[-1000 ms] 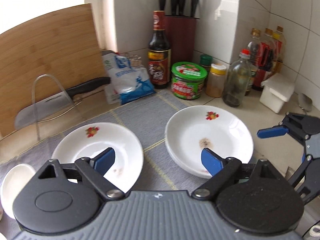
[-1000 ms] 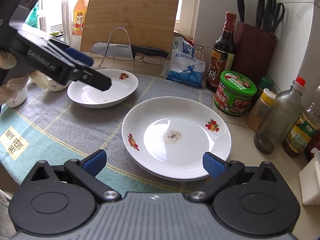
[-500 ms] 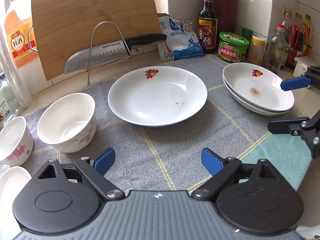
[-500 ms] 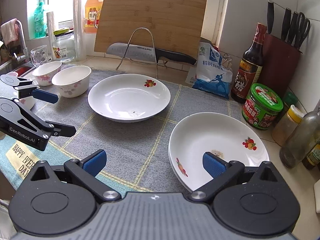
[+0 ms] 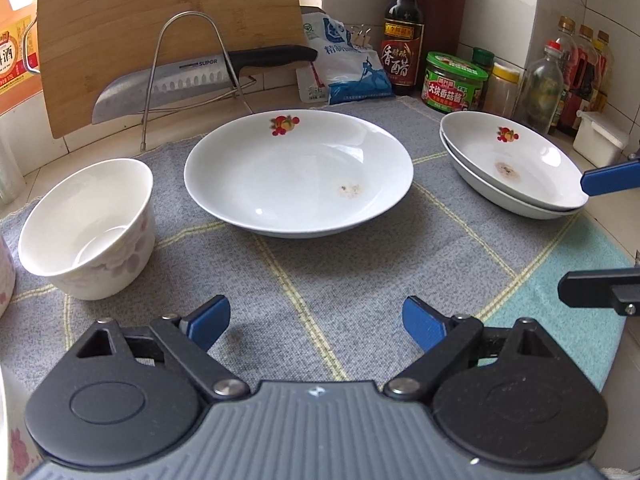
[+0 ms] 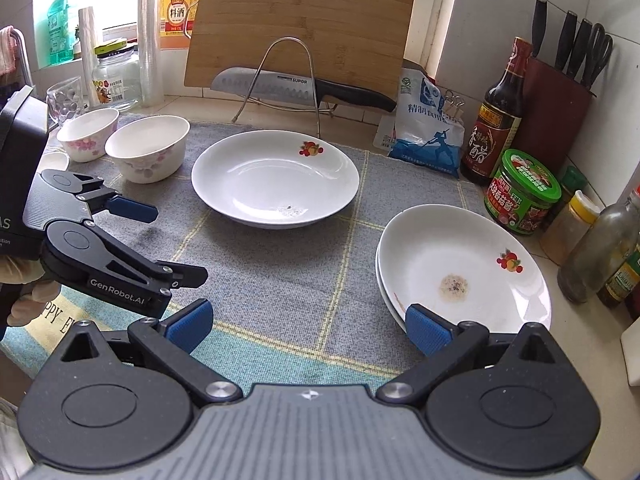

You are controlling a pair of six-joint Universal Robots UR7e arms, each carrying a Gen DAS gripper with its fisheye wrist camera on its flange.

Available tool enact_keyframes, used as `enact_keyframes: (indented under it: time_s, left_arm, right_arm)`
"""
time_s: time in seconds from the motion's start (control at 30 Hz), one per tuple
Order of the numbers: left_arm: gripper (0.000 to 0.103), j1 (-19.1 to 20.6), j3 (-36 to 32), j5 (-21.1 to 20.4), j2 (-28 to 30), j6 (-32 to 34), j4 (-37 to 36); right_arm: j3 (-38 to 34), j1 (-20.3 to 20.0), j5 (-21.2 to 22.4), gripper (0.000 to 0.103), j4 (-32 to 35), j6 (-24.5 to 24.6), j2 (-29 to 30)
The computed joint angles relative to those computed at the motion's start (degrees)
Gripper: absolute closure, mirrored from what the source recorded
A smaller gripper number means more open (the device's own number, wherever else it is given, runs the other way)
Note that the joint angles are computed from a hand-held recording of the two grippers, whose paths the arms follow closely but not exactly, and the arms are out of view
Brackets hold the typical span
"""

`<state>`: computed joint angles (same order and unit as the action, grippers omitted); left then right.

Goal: Organize plates and bowls
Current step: 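Withdraw the left gripper and move it toward the next white plate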

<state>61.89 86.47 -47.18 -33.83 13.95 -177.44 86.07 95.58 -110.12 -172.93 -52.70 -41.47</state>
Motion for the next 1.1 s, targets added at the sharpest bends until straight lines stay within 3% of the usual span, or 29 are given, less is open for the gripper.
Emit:
enact_keyframes:
  time_s: [0.37,0.77,0.97,1.1]
  left_arm:
    - [0.004,0.5,-6.55,3.55,4.13,-2.73,2.54]
    - [0.0,0.81,-13.28,6.04,8.2,-2.78,3.87]
    - [0.0,1.08,-14.07,5.84,8.74,-1.81,2.78]
    - [0.0,1.17,-15.43,6.68,9.41,-2.62,3.27]
  right_arm:
    - [-9.14,-1.43,3.78,0.0,10.49,-1.92,3.56]
    - [-25.88,-1.55,7.01,0.0,25.3,-8.28,11.26]
    - [-38.36,-1.17,7.57,0.0,34.3,-11.18,17.25]
    - [-50.63,-0.87,7.22,0.0,43.28,-11.83,23.22]
